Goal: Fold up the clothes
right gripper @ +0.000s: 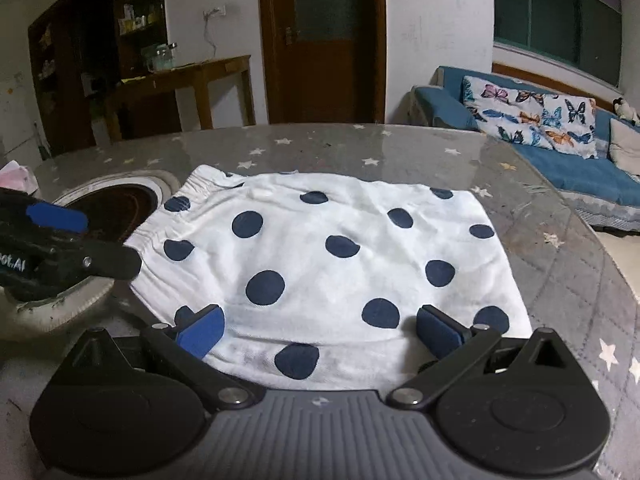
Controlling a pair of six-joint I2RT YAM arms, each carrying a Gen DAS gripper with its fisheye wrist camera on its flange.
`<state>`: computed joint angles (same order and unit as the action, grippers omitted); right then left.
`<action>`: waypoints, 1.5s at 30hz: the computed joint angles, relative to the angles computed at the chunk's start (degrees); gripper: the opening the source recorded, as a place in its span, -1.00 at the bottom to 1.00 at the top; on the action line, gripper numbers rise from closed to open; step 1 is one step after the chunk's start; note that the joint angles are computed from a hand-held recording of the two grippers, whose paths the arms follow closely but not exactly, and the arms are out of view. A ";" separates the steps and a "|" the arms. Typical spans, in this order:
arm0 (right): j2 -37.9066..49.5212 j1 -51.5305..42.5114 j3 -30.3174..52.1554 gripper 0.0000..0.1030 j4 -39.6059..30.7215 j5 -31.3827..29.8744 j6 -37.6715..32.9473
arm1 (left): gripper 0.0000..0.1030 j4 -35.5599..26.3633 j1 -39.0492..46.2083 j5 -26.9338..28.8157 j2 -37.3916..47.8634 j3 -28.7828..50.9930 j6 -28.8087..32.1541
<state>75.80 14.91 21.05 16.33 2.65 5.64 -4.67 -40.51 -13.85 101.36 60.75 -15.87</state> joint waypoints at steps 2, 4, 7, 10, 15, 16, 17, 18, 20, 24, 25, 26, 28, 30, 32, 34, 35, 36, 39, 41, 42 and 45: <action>-1.97 0.56 -0.95 1.00 -0.07 0.41 0.46 | 1.00 0.16 -0.23 -0.20 -0.54 -0.61 0.18; -4.60 1.29 -2.01 1.00 -0.72 0.88 0.66 | 1.00 0.26 -0.51 -0.51 -1.08 -1.22 0.11; -8.96 3.12 -3.90 1.00 -1.99 2.80 0.99 | 1.00 0.74 -1.14 -0.88 -2.11 -2.39 0.00; -12.49 5.28 -5.60 1.00 -3.41 5.55 2.03 | 1.00 1.29 -1.91 -1.37 -3.27 -3.82 -0.09; -19.33 7.70 -8.52 1.00 -6.44 8.66 4.70 | 1.00 1.97 -3.42 -2.40 -5.26 -6.21 -0.35; -20.57 8.50 -8.93 1.00 -7.10 9.53 5.47 | 1.00 2.08 -3.73 -2.56 -5.66 -6.66 -0.48; -21.83 9.33 -9.31 1.00 -7.81 10.44 6.25 | 1.00 2.21 -4.03 -2.70 -6.07 -7.12 -0.61; -23.09 10.19 -9.68 1.00 -8.55 11.38 7.04 | 1.00 2.37 -4.32 -2.76 -6.54 -7.65 -0.78; -25.33 11.98 -10.50 1.00 -9.59 13.51 8.60 | 1.00 2.60 -4.88 -2.99 -7.45 -8.63 -1.09; -29.56 15.61 -12.15 1.00 -11.86 17.17 11.85 | 1.00 3.14 -6.15 -3.79 -9.31 -10.82 -1.36; -30.54 16.48 -12.50 1.00 -12.48 17.94 12.56 | 1.00 3.33 -6.51 -4.20 -9.67 -11.32 -1.32; -31.52 17.37 -12.83 1.00 -13.13 18.74 13.28 | 1.00 3.51 -6.87 -4.61 -10.05 -11.83 -1.28; -33.78 19.97 -13.33 1.00 -15.19 21.84 14.83 | 1.00 3.86 -7.51 -5.33 -10.84 -12.86 -1.33; -35.49 23.09 -13.60 1.00 -17.39 25.30 16.53 | 1.00 4.13 -8.17 -6.09 -11.56 -13.78 -1.50; -36.92 25.71 -13.79 1.00 -19.16 28.14 18.16 | 1.00 4.53 -8.77 -6.73 -12.29 -14.72 -1.56; -38.69 27.69 -13.86 1.00 -21.30 29.98 19.32 | 1.00 4.87 -9.37 -7.42 -13.10 -15.65 -1.65; -38.99 28.60 -13.72 1.00 -22.22 30.73 20.11 | 1.00 4.99 -9.77 -7.78 -13.52 -16.09 -1.72; -39.18 29.39 -13.62 1.00 -22.95 31.38 21.00 | 1.00 5.11 -10.17 -8.16 -13.95 -16.52 -1.80; -40.26 31.98 -13.79 1.00 -25.04 33.18 24.01 | 1.00 5.62 -11.51 -9.41 -15.22 -17.90 -1.81; -40.34 34.14 -13.87 1.00 -26.05 34.99 26.32 | 1.00 5.73 -12.17 -9.84 -16.00 -18.68 -2.01; -40.60 35.42 -13.89 1.00 -26.94 36.15 27.60 | 1.00 5.68 -12.42 -10.06 -16.42 -19.05 -2.15; -41.02 38.80 -13.68 1.00 -29.40 39.28 31.08 | 1.00 5.53 -12.95 -10.23 -17.63 -20.04 -2.72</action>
